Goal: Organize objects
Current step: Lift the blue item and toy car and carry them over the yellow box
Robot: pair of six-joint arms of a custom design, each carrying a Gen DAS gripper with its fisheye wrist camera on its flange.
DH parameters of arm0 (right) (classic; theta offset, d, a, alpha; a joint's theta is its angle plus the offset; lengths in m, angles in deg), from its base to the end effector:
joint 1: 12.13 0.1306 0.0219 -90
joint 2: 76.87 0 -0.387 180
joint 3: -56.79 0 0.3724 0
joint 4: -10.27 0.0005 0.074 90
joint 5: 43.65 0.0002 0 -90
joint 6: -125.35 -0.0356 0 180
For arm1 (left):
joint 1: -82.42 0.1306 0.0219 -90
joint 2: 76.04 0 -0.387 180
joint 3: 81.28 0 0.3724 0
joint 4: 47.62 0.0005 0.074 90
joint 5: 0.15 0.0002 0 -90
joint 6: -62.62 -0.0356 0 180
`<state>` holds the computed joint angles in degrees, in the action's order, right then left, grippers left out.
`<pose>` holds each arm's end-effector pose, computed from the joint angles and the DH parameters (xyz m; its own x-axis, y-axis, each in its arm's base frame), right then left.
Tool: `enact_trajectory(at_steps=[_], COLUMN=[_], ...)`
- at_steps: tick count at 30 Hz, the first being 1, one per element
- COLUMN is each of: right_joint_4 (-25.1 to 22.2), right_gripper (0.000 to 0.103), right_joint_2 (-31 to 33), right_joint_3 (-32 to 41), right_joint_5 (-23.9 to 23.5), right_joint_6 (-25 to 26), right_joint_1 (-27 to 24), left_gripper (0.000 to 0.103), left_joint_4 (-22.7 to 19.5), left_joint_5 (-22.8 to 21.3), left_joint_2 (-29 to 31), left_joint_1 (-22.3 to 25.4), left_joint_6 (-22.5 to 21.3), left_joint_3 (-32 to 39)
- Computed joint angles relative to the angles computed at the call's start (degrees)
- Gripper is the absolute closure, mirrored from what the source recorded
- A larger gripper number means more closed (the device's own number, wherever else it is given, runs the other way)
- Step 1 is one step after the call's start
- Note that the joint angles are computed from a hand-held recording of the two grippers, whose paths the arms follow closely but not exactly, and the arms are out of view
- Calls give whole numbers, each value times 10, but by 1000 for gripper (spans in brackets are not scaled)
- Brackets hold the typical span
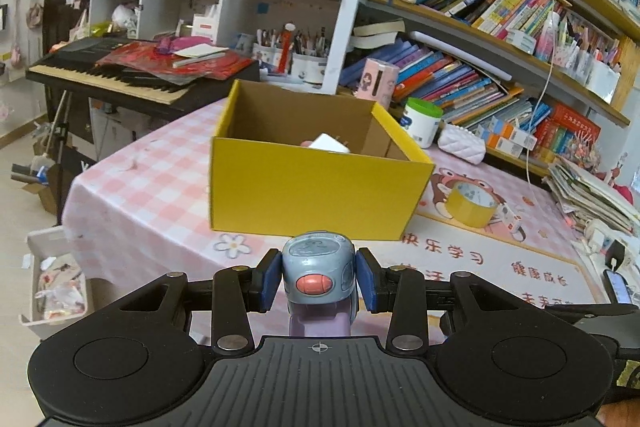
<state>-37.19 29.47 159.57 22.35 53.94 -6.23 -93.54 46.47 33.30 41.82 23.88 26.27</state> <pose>0.5649 0.0724 0.3959 -0.6218 -0.3570 -0.6970 -0.5767 0.8109 0.0991 0.4631 -0.3653 0.4101 -0.4467 -0.3638 -0.8174 -0.3617 0.9090 -0.2069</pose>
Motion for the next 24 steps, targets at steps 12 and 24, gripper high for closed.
enact_trajectory(at_steps=[12,24], right_joint_4=[10,30], right_gripper=[78,78], right_joint_2=[-27,-20], right_joint_3=[-28,-6], right_joint_5=[10,2], right_joint_6=[3,-1], right_joint_1=[30,46], left_gripper=[65,65], left_joint_4=[20,58], left_joint_5=[-23,-52], left_joint_2=[-50,-63], left_joint_1=[-1,14], left_joint_6=[12,-32], left_joint_3=[-64,-61])
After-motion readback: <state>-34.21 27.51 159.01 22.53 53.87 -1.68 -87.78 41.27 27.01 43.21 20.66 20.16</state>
